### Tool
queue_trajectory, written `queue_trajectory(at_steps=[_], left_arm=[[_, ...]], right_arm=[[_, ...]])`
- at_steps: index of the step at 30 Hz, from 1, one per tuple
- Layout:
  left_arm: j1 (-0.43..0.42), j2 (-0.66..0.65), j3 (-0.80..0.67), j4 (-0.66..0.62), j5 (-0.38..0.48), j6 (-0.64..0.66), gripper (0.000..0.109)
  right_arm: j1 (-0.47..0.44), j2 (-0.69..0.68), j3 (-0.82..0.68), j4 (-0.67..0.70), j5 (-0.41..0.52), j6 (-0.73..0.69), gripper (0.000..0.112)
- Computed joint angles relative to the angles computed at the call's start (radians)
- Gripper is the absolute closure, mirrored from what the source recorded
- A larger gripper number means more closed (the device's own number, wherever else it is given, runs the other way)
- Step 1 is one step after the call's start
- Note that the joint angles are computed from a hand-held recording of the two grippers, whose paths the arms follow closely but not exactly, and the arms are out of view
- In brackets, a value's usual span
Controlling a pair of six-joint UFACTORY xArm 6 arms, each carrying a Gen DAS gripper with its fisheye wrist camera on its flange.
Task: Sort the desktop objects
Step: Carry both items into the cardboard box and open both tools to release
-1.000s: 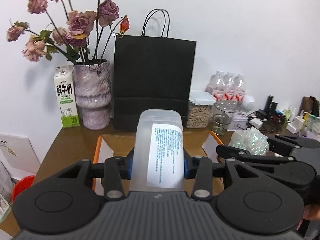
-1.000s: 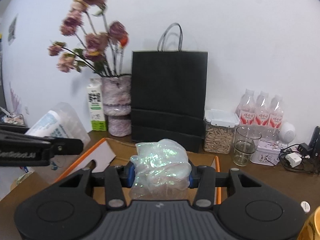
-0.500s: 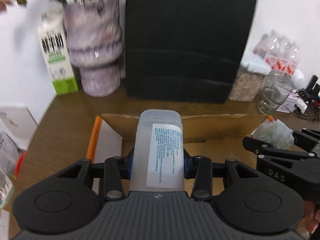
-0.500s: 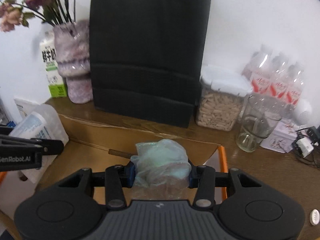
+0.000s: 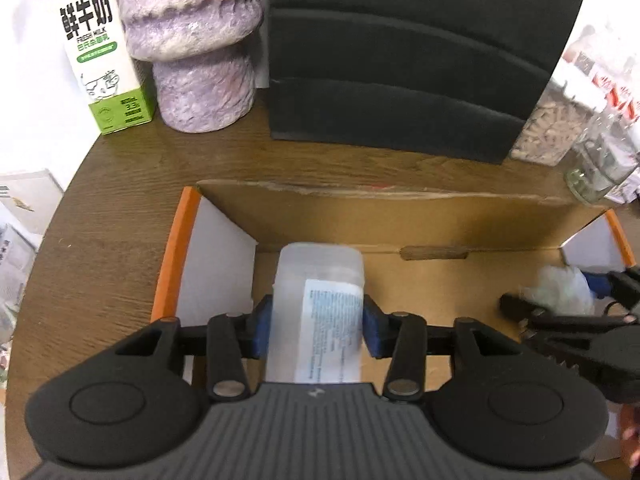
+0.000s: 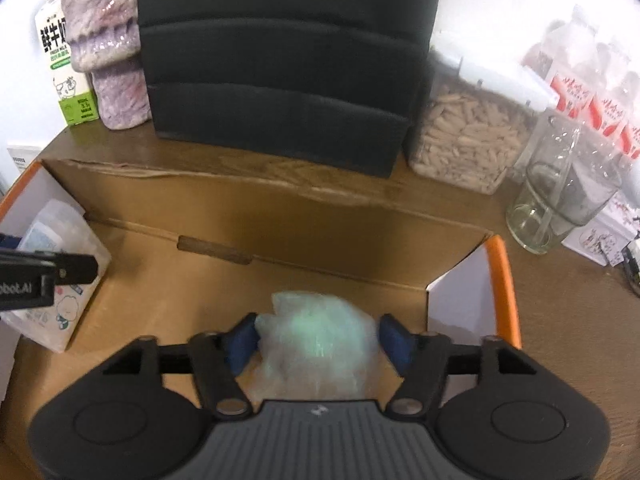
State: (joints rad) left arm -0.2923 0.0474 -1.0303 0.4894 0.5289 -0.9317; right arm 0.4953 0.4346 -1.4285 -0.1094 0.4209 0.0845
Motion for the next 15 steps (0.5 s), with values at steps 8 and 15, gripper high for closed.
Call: queue_trajectory(at_steps=[8,15], left_arm=[[-0.022,-0.044,0.013,0.15,-0.024,-0.084,0.006],[-0.036,-0.148,0.073,0.178,-0.035,-0.114,0.006]], right_arm=[[0.011,-0.06,0.064,0.019,-0.072,-0.026,0.021],[-0.007,-0.18,0.169,0.12,-0.127,-0.115,0.015]])
